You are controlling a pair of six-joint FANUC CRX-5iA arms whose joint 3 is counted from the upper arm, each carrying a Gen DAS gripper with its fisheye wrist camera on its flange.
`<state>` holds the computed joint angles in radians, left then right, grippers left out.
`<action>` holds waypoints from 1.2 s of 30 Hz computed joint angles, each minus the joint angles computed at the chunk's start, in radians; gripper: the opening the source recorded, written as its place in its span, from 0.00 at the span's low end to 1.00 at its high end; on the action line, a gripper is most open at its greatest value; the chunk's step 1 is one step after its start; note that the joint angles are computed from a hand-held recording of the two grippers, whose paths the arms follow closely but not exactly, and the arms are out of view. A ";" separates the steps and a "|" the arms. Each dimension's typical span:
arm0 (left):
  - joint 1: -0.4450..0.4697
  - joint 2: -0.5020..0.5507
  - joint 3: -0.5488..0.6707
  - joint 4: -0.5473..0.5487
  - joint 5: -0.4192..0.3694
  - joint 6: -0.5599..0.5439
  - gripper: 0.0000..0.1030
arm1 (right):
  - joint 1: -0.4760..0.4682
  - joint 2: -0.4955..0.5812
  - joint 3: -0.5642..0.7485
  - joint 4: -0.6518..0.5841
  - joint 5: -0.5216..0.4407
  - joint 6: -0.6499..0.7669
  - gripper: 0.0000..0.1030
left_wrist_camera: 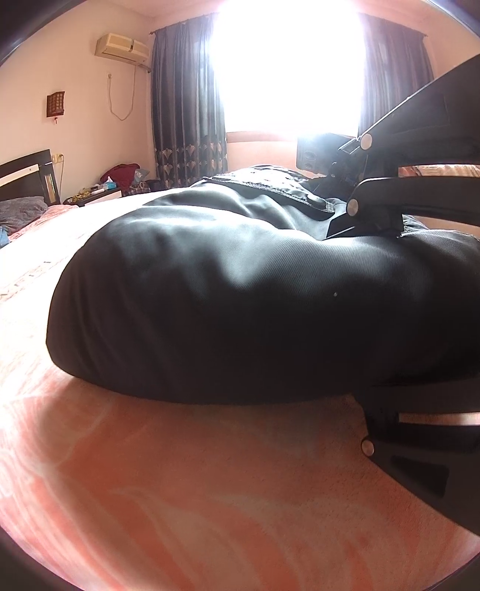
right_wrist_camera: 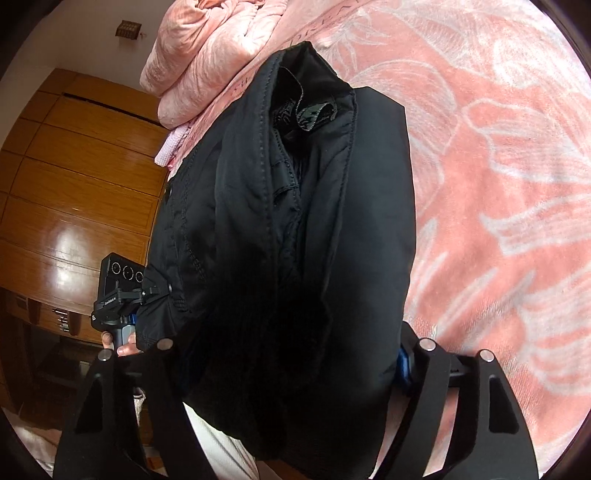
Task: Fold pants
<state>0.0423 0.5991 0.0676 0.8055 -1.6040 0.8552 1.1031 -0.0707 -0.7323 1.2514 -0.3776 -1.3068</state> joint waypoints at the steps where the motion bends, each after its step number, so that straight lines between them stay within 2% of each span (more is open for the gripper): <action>1: -0.001 -0.007 -0.005 0.004 0.005 -0.009 0.41 | 0.004 -0.013 -0.005 0.039 -0.021 -0.024 0.50; 2: -0.002 -0.020 -0.015 0.002 0.018 -0.023 0.41 | 0.022 -0.016 0.006 0.025 -0.056 0.004 0.43; 4: -0.007 -0.050 -0.029 -0.001 0.045 -0.060 0.40 | 0.078 -0.008 0.066 -0.123 -0.145 0.170 0.39; 10: -0.009 -0.072 -0.073 0.110 0.029 -0.099 0.39 | 0.148 -0.017 0.190 -0.266 -0.367 0.419 0.38; 13: -0.033 -0.056 -0.040 0.157 0.034 -0.117 0.39 | 0.148 -0.039 0.230 -0.317 -0.450 0.555 0.38; 17: -0.091 -0.021 0.050 0.199 0.067 -0.113 0.39 | 0.087 -0.077 0.243 -0.340 -0.475 0.680 0.38; 21: -0.135 0.038 0.160 0.226 0.095 -0.094 0.39 | -0.013 -0.110 0.220 -0.339 -0.420 0.762 0.38; 27: -0.189 0.115 0.281 0.211 0.158 -0.026 0.39 | -0.185 -0.119 0.155 -0.372 -0.233 0.838 0.38; 30: -0.194 0.139 0.305 0.159 0.186 -0.004 0.39 | -0.264 -0.089 0.130 -0.434 -0.115 0.881 0.39; 31: -0.219 0.168 0.353 0.137 0.200 0.037 0.39 | -0.285 -0.076 0.124 -0.466 -0.079 0.895 0.39; 33: -0.225 0.188 0.368 0.094 0.210 0.056 0.42 | -0.300 -0.039 0.140 -0.579 -0.070 0.965 0.45; 34: -0.221 0.187 0.348 0.100 0.219 0.029 0.46 | -0.304 -0.028 0.131 -0.585 -0.063 0.958 0.48; 36: -0.217 0.176 0.306 0.114 0.242 -0.020 0.52 | -0.332 -0.048 0.036 -0.445 0.046 0.786 0.57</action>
<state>-0.1743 0.7749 0.3732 0.9192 -1.3620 0.8352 0.7714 -0.1190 -0.6966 0.8067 -0.3314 -0.5203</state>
